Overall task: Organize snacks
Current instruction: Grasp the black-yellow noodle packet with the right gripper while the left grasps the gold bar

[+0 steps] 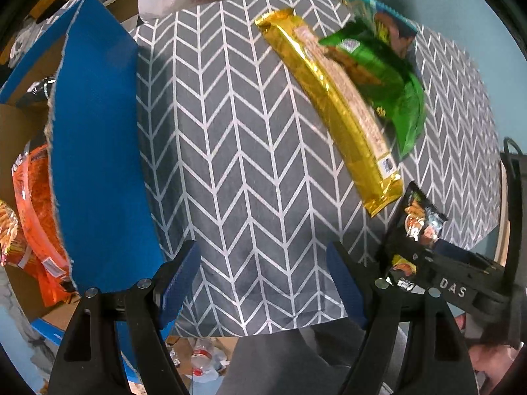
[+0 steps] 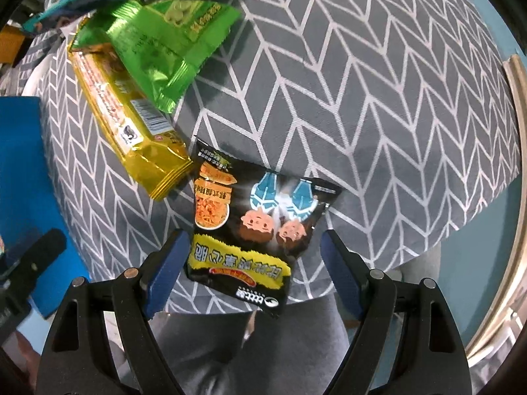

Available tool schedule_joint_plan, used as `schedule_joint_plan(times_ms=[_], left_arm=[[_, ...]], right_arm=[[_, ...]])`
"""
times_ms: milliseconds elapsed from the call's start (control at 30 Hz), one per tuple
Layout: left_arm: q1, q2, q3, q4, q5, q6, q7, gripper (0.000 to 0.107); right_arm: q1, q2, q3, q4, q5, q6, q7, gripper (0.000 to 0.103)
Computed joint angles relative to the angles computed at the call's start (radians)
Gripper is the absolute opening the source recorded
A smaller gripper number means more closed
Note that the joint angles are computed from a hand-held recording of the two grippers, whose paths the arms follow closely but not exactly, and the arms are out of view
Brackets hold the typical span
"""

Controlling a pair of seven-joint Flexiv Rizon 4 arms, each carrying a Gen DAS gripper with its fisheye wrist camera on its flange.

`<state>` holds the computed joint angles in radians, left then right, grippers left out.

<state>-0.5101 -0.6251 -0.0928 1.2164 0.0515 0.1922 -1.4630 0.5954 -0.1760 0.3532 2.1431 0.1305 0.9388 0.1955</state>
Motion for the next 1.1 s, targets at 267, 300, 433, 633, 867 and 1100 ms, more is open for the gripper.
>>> schedule_joint_plan(times_ms=[267, 300, 433, 633, 867, 1100], left_arm=[[0.002, -0.014, 0.001, 0.012, -0.020, -0.018, -0.059, 0.080], [0.004, -0.019, 0.000, 0.004, -0.023, -0.022, -0.064, 0.080], [0.002, -0.038, -0.003, -0.021, -0.033, -0.021, -0.085, 0.080], [-0.009, -0.094, -0.001, -0.110, -0.044, -0.048, -0.125, 0.080], [-0.024, -0.181, 0.004, -0.242, -0.072, -0.090, -0.201, 0.080], [-0.050, -0.360, 0.021, -0.548, -0.094, -0.216, -0.286, 0.082]], right_arm=[[0.005, -0.075, -0.010, -0.041, -0.023, -0.029, -0.010, 0.082], [0.007, -0.079, -0.011, -0.047, -0.032, -0.036, -0.019, 0.082], [0.019, -0.086, -0.014, -0.063, -0.080, -0.077, -0.053, 0.068], [0.018, -0.039, -0.021, -0.022, -0.131, -0.115, -0.065, 0.065], [0.001, 0.017, -0.028, 0.035, -0.209, -0.172, -0.106, 0.065], [-0.051, 0.054, -0.038, 0.088, -0.203, -0.124, -0.247, 0.065]])
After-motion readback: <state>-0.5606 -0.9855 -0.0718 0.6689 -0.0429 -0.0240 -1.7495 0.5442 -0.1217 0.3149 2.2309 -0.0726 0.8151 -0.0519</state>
